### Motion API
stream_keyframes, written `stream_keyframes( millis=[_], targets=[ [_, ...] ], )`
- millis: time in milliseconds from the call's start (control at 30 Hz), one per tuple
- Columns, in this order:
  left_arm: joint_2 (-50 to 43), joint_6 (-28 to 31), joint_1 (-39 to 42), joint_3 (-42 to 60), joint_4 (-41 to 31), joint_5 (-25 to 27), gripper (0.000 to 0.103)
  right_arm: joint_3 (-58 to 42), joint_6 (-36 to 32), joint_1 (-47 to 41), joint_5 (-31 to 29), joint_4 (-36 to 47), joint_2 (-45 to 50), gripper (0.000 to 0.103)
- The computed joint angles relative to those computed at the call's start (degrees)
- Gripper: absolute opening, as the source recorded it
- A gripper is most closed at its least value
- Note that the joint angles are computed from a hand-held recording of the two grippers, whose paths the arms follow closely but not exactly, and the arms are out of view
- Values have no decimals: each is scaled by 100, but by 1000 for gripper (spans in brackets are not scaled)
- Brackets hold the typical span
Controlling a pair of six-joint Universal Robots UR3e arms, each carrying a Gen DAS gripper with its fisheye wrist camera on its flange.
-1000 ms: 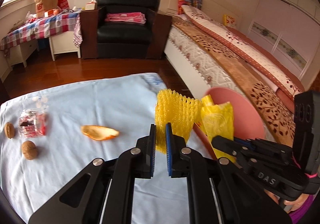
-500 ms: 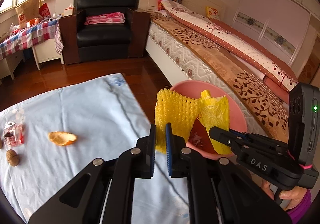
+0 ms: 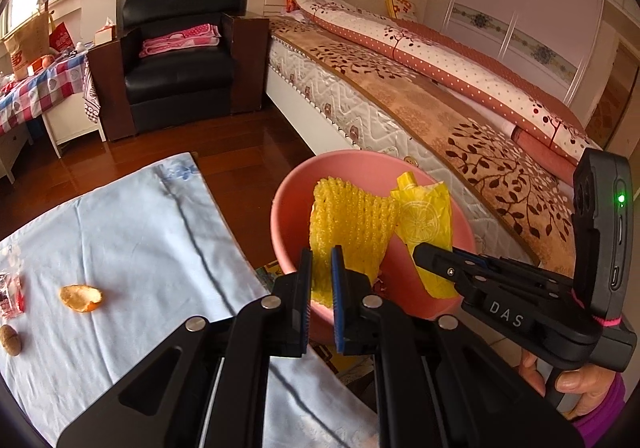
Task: Collect trash
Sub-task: 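Carry the mesh and bag over the pink bucket and open both tools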
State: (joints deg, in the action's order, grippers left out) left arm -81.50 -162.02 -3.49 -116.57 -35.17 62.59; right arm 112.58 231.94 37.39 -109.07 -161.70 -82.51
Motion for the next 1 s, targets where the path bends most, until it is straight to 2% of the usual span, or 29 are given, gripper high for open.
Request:
stream_keyframes(
  millis=[433, 600, 700, 767, 833, 933, 1000],
  targets=[
    [-749, -190, -583, 288, 361, 376, 8, 356, 115, -223, 108, -123, -86, 13],
    [-827, -189, -606, 299, 353, 233, 9, 494, 149, -266, 110, -171, -150, 13],
    [-843, -150, -648, 306, 357, 247, 21, 540, 159, -275, 106, -175, -178, 13],
    [-814, -122, -615, 302, 271, 160, 34, 539, 176, -263, 75, -167, -179, 13],
    [-799, -162, -621, 292, 300, 172, 40, 507, 213, -223, 19, -135, -160, 14],
    [-738, -184, -593, 269, 271, 159, 40, 518, 229, -214, 3, -139, -171, 17],
    [-700, -194, -584, 252, 264, 169, 41, 503, 232, -193, -49, -112, -163, 29]
  ],
)
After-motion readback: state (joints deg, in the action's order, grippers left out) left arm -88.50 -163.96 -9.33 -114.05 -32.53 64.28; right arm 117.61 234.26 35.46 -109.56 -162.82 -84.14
